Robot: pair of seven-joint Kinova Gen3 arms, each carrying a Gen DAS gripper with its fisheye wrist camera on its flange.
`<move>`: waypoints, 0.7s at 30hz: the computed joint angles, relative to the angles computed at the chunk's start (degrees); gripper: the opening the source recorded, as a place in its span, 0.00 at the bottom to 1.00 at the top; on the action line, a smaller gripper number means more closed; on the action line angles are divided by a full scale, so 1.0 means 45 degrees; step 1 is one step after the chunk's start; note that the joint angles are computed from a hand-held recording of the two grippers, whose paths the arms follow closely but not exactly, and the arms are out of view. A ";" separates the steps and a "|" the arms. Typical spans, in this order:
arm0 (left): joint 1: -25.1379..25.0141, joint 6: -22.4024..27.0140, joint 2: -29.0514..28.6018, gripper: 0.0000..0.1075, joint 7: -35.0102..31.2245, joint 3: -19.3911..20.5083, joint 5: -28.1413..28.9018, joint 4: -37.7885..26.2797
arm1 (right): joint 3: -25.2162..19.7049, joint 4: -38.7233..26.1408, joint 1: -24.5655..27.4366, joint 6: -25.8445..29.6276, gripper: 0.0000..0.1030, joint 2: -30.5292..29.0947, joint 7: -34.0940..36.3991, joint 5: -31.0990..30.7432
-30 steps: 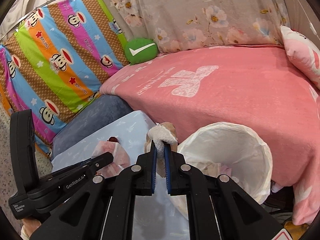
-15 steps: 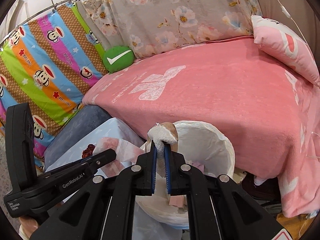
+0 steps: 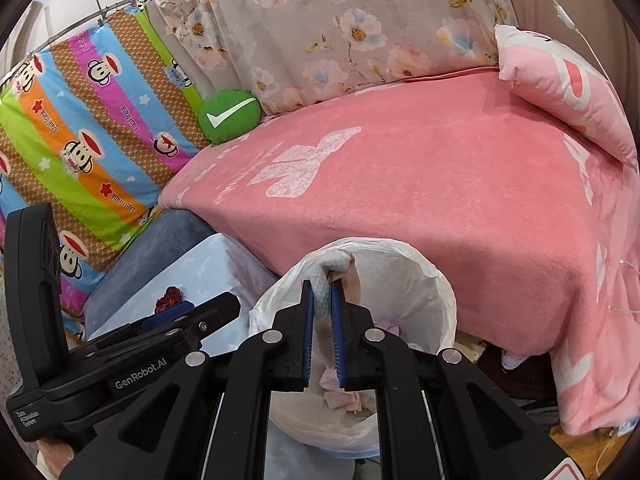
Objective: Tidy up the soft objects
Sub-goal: 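Carry the tissue and sock over the bin and open both tools, then move both tools back toward the two scrunchies on the sheet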
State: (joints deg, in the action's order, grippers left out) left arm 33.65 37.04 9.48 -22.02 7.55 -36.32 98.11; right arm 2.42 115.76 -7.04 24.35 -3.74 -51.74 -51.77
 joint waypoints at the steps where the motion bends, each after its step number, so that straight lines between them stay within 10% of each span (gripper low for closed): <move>1: 0.0015 0.0023 -0.0026 0.57 0.0077 -0.0022 -0.0042 0.0046 | -0.0033 0.0017 -0.0031 -0.0051 0.12 -0.0012 0.0008 0.0002; 21: -0.0914 -0.0144 -0.1026 0.57 0.1469 0.0267 -0.0533 0.1508 | -0.0757 -0.0282 -0.0844 -0.0195 0.18 0.0140 -0.1279 0.1386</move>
